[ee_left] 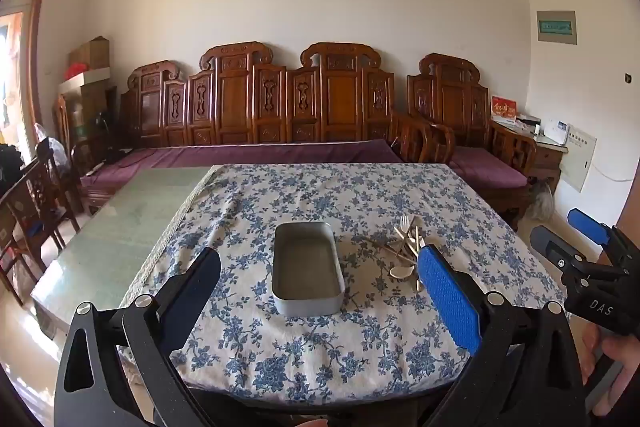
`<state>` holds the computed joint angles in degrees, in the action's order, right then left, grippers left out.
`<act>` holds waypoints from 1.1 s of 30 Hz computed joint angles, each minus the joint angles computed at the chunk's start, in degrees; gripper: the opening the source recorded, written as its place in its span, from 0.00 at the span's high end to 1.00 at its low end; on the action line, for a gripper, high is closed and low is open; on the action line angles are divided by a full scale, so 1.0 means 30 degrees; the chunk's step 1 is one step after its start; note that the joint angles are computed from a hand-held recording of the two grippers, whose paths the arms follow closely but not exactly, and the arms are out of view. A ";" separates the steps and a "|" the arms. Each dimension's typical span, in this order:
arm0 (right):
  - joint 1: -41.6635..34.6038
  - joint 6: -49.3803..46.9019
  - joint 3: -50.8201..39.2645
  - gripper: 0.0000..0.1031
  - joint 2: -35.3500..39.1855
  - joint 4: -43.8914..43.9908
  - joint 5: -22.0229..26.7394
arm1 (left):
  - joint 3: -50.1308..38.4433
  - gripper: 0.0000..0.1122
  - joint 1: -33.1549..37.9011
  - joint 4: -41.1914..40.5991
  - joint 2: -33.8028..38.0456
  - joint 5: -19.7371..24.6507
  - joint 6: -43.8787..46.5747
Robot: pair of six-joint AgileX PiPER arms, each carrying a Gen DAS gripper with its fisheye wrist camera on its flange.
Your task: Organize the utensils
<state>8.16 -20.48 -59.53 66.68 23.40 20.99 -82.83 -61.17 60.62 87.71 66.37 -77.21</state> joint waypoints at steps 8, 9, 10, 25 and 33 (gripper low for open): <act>-0.0038 -0.0142 0.0045 0.03 -0.0038 0.0252 -0.0031 | -0.0072 0.15 0.0016 -0.0007 0.0088 0.0036 0.0036; -0.0033 -0.0151 0.0027 0.03 -0.0020 0.0262 -0.0010 | -0.0081 0.15 0.0035 -0.0013 0.0103 0.0012 0.0050; -0.0078 -0.0265 0.0056 0.03 -0.0051 0.0408 -0.0038 | -0.0114 0.15 0.0013 -0.0001 0.0070 0.0087 0.0078; -0.0192 -0.0551 -0.0027 0.03 0.0007 0.0764 0.0028 | -0.0734 0.15 -0.0097 -0.0073 0.0262 0.0321 0.0396; -0.0102 -0.0105 -0.0303 0.03 0.0094 0.0391 0.0209 | -0.0601 0.15 -0.0111 -0.0031 0.0182 0.0271 0.0311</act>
<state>7.85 -20.80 -60.44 66.96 24.57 21.62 -84.63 -61.50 60.53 88.26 67.18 -76.28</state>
